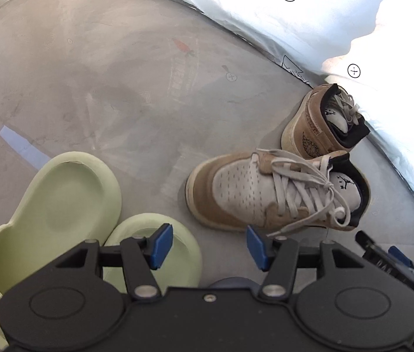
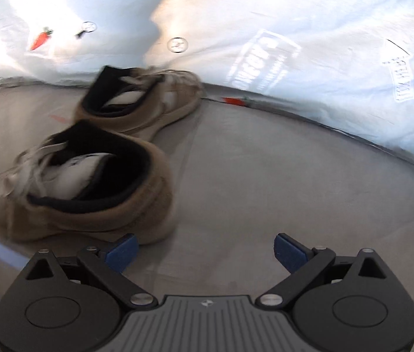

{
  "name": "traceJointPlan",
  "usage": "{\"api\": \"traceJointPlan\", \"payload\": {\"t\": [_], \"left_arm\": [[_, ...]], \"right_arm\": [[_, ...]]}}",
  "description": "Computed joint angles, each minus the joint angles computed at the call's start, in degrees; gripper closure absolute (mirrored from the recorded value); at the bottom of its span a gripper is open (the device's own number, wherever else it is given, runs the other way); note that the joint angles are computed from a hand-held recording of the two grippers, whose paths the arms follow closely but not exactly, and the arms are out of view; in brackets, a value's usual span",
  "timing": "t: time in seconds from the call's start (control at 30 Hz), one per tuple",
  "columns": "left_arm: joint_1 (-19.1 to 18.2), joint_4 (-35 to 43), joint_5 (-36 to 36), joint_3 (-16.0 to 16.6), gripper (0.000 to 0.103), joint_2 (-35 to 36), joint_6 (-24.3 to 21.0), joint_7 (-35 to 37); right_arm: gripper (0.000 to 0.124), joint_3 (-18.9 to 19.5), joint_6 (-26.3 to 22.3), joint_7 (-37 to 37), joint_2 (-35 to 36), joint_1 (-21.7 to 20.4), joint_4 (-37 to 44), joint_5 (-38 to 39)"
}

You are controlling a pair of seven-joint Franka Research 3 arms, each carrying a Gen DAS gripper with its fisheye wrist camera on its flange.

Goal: Organize scattered shoes

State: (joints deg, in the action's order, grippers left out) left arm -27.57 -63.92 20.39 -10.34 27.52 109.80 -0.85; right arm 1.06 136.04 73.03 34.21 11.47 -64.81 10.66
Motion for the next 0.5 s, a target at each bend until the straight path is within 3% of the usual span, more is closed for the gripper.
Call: {"api": "traceJointPlan", "payload": {"t": [0.07, 0.13, 0.27, 0.4, 0.5], "left_arm": [[-0.2, -0.1, 0.3, 0.1, 0.046, 0.1, 0.0, -0.4], [-0.2, -0.3, 0.4, 0.2, 0.046, 0.0, 0.0, -1.0], [0.4, -2.1, -0.2, 0.2, 0.046, -0.7, 0.7, -2.3], [0.6, -4.6, 0.5, 0.1, 0.046, -2.7, 0.9, -3.7], [0.8, -6.6, 1.1, -0.1, 0.046, -4.2, 0.9, -4.8]], "right_arm": [[0.027, -0.3, -3.5, 7.1, 2.9, -1.3, 6.0, 2.3], [0.027, 1.5, -5.9, 11.8, 0.8, -3.2, 4.6, 7.7], [0.027, 6.9, -6.0, 9.4, -4.9, -5.6, -3.9, 19.3], [0.027, 5.5, -1.3, 8.5, -4.2, 0.1, -5.0, 16.9], [0.037, 3.8, 1.0, 15.7, -2.3, 1.9, -3.9, 15.4]]}}
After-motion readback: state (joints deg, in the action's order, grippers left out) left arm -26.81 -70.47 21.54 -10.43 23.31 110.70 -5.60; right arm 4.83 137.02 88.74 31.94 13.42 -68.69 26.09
